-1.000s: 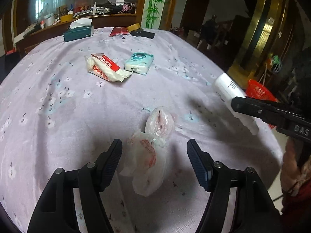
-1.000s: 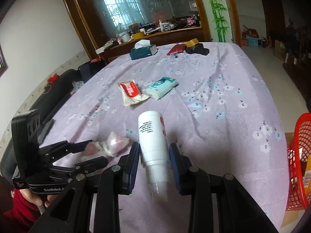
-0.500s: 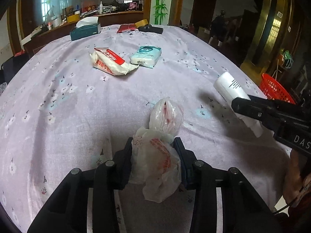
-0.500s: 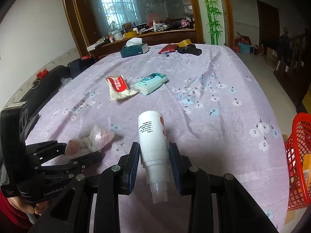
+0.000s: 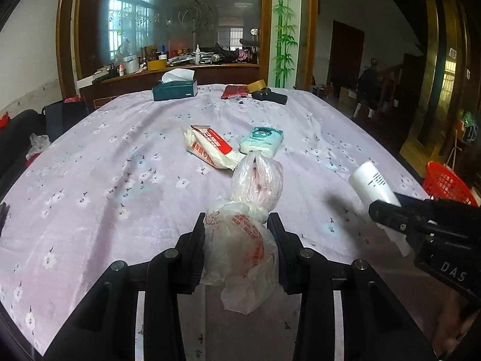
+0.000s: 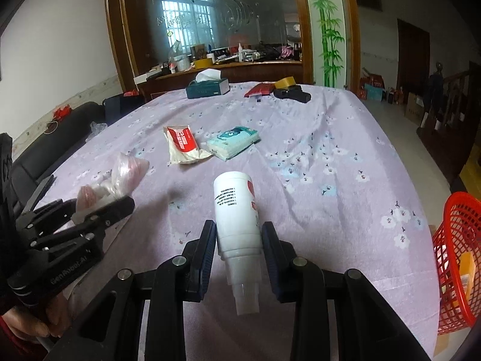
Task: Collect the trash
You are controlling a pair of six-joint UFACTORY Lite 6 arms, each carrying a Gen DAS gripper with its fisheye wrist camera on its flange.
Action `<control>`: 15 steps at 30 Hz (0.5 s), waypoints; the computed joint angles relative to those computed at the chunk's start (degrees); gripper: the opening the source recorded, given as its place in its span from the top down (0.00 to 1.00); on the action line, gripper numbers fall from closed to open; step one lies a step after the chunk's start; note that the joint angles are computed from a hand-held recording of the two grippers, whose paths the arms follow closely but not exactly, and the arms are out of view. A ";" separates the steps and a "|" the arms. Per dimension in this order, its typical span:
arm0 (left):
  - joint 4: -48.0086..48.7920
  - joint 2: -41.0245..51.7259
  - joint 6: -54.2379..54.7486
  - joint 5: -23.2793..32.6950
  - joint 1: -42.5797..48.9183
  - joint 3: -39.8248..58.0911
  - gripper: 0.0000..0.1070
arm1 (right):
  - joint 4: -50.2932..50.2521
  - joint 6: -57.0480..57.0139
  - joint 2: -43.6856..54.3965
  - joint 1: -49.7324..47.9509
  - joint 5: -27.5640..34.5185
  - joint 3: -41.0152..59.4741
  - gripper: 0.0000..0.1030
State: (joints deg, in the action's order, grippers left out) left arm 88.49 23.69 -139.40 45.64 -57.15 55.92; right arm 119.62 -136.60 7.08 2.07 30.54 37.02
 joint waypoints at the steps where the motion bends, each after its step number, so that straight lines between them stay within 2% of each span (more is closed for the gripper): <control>1: 0.04 -0.02 0.05 0.05 0.01 0.08 0.65 | 0.11 -0.24 0.00 -0.21 0.35 -0.12 0.67; 7: -1.12 0.38 0.89 0.40 -0.22 0.59 0.65 | -1.72 1.23 0.08 -1.48 1.80 -0.23 0.67; 15: -1.91 1.25 1.54 1.19 -0.59 1.55 0.65 | 0.56 -1.16 -1.04 -0.66 1.35 -1.43 0.67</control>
State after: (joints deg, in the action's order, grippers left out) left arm 86.58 24.94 -137.86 46.83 -57.74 57.47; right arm 120.17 -137.76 6.04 1.41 31.89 35.59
